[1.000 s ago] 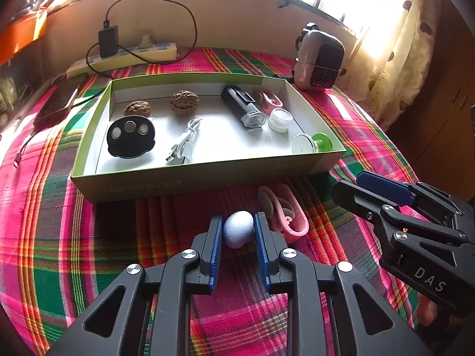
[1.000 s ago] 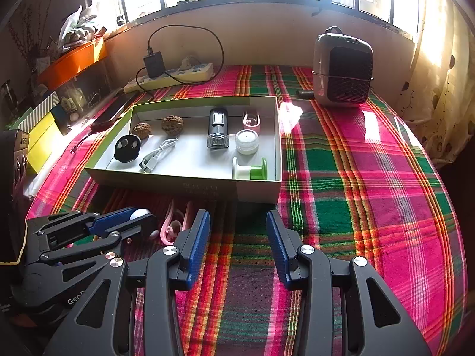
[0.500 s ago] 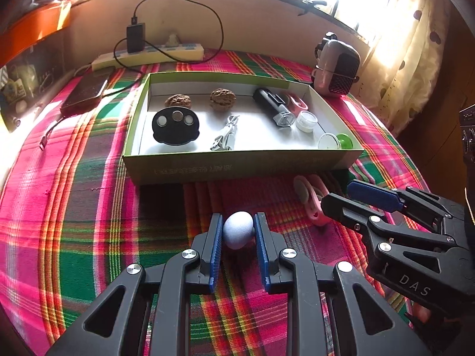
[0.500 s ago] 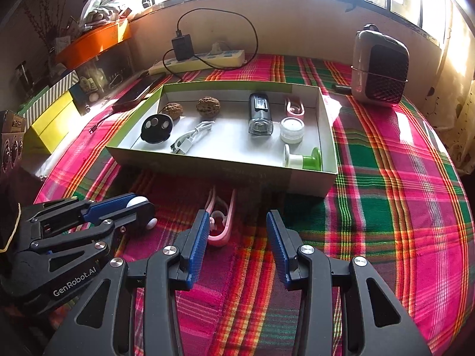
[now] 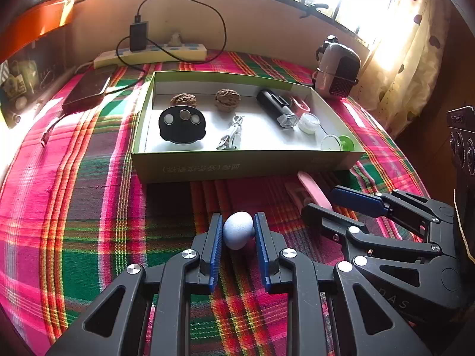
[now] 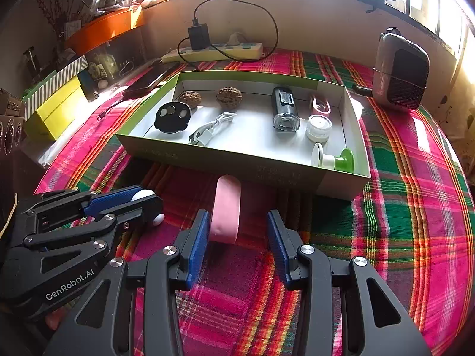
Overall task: Organize objects
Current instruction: 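Grasp the pink cylinder with the right gripper while the left gripper holds the egg, then carry the white egg and pink cylinder toward the tray with both grippers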
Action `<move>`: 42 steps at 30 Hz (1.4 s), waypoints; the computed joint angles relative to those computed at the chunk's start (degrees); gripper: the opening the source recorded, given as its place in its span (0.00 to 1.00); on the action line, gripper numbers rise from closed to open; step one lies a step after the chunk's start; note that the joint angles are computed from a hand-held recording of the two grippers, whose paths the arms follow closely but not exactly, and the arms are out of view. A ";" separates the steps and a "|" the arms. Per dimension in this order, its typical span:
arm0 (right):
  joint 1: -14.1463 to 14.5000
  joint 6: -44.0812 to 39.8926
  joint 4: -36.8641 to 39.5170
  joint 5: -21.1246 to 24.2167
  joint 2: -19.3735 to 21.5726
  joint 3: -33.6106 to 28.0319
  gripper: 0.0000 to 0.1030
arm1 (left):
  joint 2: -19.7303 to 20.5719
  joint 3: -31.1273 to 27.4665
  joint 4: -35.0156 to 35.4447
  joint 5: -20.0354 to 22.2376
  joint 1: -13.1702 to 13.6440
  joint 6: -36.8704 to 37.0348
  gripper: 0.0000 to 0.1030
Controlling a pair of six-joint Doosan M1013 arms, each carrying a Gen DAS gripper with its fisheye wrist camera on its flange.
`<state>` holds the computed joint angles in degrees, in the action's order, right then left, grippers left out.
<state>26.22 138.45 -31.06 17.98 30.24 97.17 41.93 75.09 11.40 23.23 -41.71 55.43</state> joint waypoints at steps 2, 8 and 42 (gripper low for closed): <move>-0.01 -1.02 0.86 0.25 0.22 -0.29 0.40 | 0.00 0.01 0.01 -0.02 0.02 -0.02 0.19; 0.15 -1.37 0.26 1.04 0.76 -0.93 0.40 | 0.02 0.02 -0.40 -0.19 0.04 0.31 0.19; 0.94 4.47 -8.90 0.97 1.18 -0.84 0.18 | 0.10 -0.02 0.15 -0.47 -0.07 -0.15 0.19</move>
